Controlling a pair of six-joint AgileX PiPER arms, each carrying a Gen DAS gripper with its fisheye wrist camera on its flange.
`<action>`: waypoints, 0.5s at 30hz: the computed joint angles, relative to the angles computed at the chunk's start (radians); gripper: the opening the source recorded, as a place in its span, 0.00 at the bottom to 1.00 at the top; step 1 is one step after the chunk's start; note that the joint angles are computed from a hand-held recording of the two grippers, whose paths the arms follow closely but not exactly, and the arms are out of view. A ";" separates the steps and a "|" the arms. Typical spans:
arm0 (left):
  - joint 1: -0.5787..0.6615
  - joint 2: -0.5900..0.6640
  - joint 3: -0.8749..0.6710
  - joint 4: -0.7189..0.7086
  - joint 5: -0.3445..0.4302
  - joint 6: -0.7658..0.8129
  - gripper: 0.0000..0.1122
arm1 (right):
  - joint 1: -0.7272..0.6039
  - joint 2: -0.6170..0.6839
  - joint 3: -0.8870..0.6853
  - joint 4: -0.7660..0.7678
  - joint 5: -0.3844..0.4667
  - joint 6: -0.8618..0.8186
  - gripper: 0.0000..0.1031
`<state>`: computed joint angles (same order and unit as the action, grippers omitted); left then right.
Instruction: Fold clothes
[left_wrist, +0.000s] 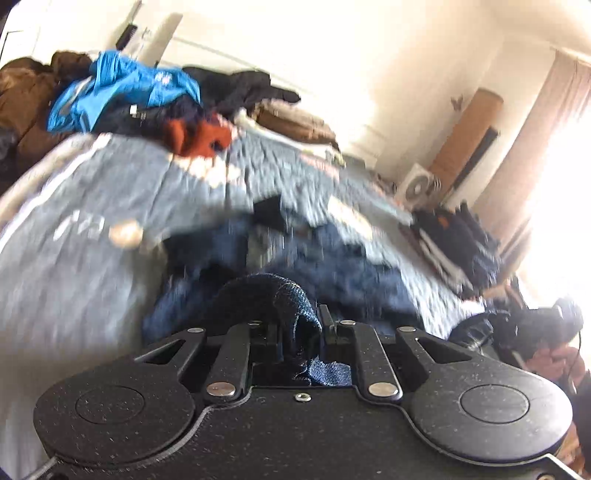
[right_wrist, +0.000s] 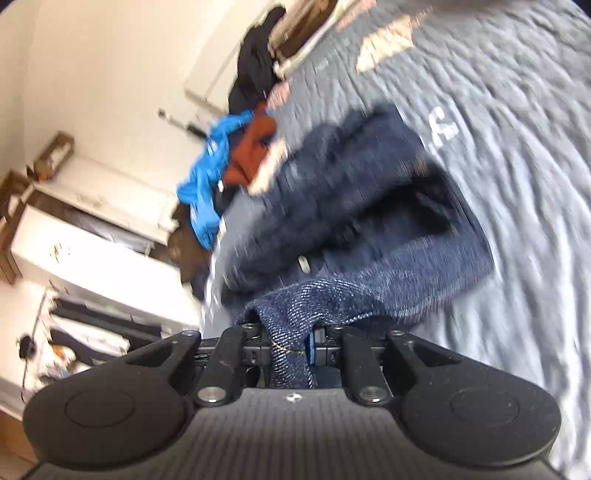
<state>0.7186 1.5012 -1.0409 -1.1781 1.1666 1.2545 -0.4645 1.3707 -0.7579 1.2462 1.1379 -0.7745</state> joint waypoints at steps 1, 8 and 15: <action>-0.035 0.032 -0.054 -0.009 -0.030 -0.031 0.14 | 0.021 0.029 -0.042 0.020 -0.020 0.016 0.13; -0.236 0.339 -0.521 0.060 -0.221 -0.272 0.14 | 0.142 0.292 -0.411 0.083 -0.162 0.162 0.13; -0.354 0.749 -1.141 0.292 -0.271 -0.590 0.14 | 0.245 0.695 -0.986 -0.045 -0.253 0.433 0.13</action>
